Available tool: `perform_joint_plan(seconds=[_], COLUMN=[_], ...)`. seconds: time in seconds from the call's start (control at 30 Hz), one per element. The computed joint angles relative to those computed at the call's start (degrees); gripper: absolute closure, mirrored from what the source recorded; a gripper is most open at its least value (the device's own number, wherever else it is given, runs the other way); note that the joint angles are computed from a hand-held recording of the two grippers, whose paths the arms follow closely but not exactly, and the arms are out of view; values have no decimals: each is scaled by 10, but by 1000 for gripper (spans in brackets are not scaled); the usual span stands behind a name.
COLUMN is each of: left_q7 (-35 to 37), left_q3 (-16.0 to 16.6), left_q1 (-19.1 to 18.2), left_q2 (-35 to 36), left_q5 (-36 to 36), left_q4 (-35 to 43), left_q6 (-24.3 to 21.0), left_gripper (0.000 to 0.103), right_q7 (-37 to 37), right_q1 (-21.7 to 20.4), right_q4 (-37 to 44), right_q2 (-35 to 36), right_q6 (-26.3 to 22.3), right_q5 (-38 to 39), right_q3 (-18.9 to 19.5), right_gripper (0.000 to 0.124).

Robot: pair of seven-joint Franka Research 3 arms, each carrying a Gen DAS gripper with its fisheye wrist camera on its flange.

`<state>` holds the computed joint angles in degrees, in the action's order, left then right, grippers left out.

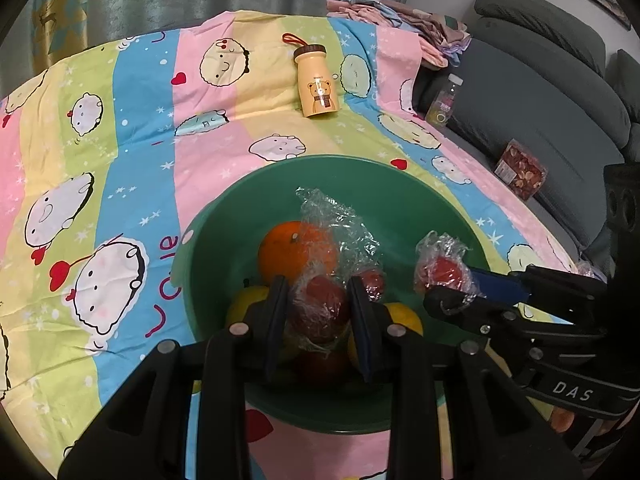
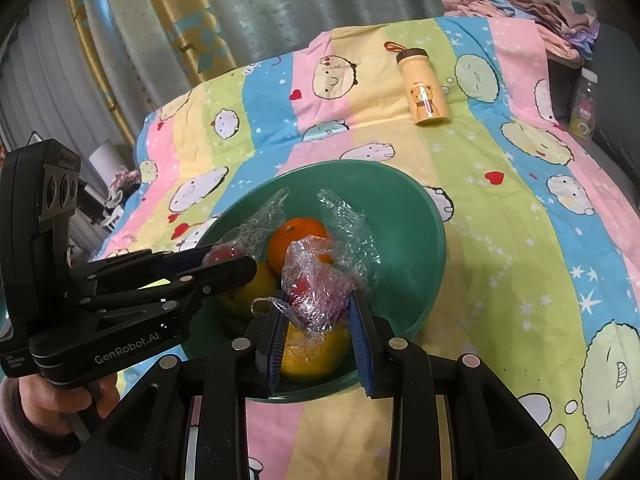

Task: Organize fruits
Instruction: 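Lower the wrapped tomatoes into the bowl and open both tools, then move both tools to the two green olives beside the bowl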

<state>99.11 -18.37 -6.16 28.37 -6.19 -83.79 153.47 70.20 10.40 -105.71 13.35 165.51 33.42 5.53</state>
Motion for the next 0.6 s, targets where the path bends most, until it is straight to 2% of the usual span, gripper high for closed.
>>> perform_joint_plan(seconds=[0.1,0.17,0.23,0.3,0.4,0.47,0.6], left_q7=[-6,-9,-14,-12,-16,-20,-34], left_q3=[4,5,7,3,3,2,4], left_q1=[-4,-5,-5,0,4,11,27], left_q2=[-1,-3,-6,-10,-19,-29,-60], left_q5=[7,9,12,7,2,-6,-26], left_q4=[-1,-4,-6,-11,-21,-33,-72], left_q6=[0,4,6,11,20,30,53], left_gripper=[72,61,49,48,45,35,26], right_q7=[20,17,20,25,24,14,-25], right_q1=[6,2,2,4,3,-2,-10], right_q4=[-1,0,0,-3,-10,-18,-38], right_q2=[0,-1,-1,-3,-9,-16,-37], right_q6=[3,3,6,12,19,24,36], right_q5=[-16,-7,-6,-9,-4,11,59], right_q3=[-8,-3,-3,-4,-2,3,15], right_gripper=[92,92,79,73,72,72,72])
